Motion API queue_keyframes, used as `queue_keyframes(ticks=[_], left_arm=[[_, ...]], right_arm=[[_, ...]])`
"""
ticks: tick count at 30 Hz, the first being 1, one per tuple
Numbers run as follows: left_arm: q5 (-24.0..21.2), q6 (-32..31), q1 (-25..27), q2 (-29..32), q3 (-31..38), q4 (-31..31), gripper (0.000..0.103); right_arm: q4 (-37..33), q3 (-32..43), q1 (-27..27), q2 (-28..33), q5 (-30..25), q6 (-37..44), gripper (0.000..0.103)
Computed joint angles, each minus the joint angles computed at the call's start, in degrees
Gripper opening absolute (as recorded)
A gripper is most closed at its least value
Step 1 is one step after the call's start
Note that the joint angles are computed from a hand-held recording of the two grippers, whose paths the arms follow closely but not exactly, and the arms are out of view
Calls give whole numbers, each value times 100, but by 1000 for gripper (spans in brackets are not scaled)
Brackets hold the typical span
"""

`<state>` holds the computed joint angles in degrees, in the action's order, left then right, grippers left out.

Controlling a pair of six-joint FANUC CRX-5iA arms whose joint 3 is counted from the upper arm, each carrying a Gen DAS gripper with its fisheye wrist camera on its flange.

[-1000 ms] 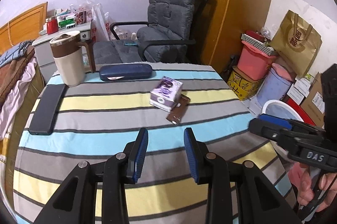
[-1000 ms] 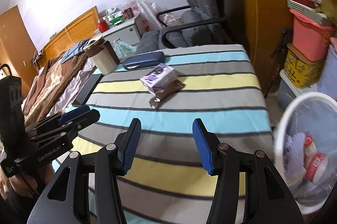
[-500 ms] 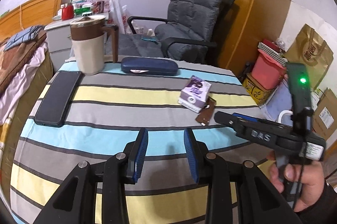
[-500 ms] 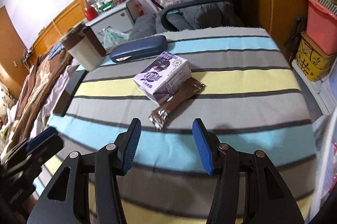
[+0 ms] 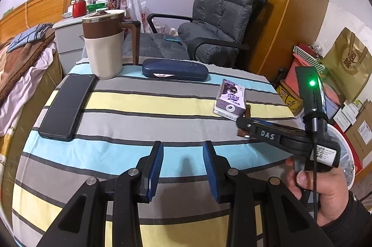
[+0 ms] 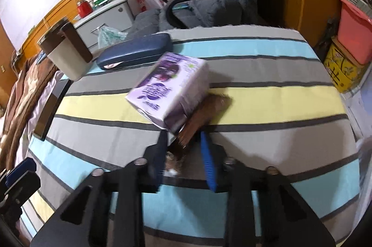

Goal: Collect trash
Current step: 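Grasp the small brown wrapper under the juice box with the right tool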

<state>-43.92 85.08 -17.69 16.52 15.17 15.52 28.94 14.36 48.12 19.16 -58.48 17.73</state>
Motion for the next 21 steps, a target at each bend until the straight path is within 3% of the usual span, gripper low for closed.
queue_keyframes(ticks=[12, 16, 21], left_arm=[[-248, -210, -257, 433, 649, 137, 35], [-317, -340, -338, 774, 1025, 265, 55], [-601, -277, -454, 1349, 1824, 44, 58]], right_arm=[[287, -948, 66, -782, 231, -401, 23], [261, -1126, 71, -953, 316, -282, 23], [218, -1377, 57, -1163, 427, -241, 23]])
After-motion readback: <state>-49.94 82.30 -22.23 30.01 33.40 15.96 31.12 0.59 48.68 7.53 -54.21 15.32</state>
